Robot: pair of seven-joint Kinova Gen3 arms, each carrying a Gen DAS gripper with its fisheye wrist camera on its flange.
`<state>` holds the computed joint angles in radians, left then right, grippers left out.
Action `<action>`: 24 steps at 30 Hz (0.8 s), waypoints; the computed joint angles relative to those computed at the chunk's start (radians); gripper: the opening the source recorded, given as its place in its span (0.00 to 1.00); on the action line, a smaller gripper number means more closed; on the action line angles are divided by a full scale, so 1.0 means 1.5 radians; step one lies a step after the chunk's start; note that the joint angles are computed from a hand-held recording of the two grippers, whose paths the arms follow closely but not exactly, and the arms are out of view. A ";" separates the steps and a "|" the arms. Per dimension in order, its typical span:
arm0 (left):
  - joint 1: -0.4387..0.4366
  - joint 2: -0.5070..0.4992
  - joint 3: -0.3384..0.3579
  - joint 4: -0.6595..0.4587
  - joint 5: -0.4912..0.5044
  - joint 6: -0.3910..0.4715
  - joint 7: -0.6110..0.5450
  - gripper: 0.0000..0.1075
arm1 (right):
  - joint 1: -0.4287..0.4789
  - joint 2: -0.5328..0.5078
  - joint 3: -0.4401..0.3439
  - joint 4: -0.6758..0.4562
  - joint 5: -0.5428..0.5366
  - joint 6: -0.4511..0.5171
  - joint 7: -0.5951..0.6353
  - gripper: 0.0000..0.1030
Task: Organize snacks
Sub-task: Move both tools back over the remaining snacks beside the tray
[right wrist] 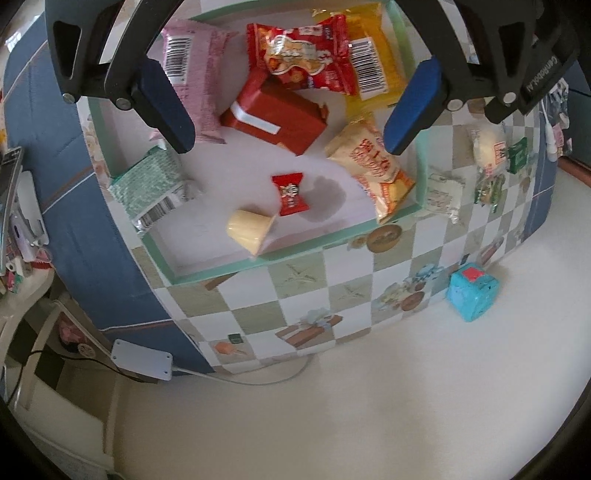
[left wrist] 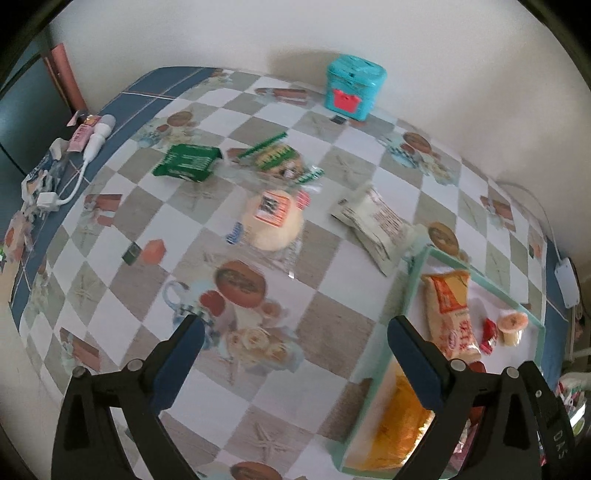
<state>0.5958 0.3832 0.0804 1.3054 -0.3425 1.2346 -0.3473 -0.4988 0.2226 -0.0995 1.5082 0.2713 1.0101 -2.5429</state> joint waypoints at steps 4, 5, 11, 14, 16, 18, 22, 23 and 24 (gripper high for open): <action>-0.011 -0.018 -0.006 0.022 -0.015 0.000 -0.007 0.92 | -0.013 0.005 -0.009 -0.015 0.000 -0.002 0.007 1.00; -0.013 -0.021 -0.007 0.027 -0.021 0.003 -0.009 0.92 | -0.016 0.006 -0.010 -0.018 -0.001 -0.004 0.010 1.00; -0.039 -0.047 -0.009 0.064 -0.044 0.008 -0.015 0.92 | -0.051 0.023 -0.021 -0.050 0.000 -0.013 0.029 1.00; -0.054 -0.059 -0.011 0.085 -0.055 0.014 -0.014 0.92 | -0.066 0.034 -0.025 -0.063 -0.008 -0.022 0.044 1.00; -0.067 -0.069 -0.013 0.103 -0.059 0.016 -0.010 0.92 | -0.077 0.046 -0.028 -0.077 -0.013 -0.022 0.056 1.00; -0.084 -0.083 -0.014 0.124 -0.056 0.009 -0.006 0.92 | -0.089 0.056 -0.028 -0.088 -0.016 -0.019 0.064 1.00; -0.116 -0.102 -0.011 0.158 -0.050 -0.003 -0.010 0.92 | -0.108 0.078 -0.023 -0.109 -0.024 -0.011 0.072 1.00; -0.123 -0.105 -0.010 0.165 -0.049 -0.005 -0.012 0.92 | -0.110 0.082 -0.022 -0.113 -0.026 -0.009 0.073 1.00; -0.130 -0.109 -0.010 0.173 -0.048 -0.008 -0.014 0.92 | -0.114 0.086 -0.021 -0.117 -0.029 -0.008 0.075 1.00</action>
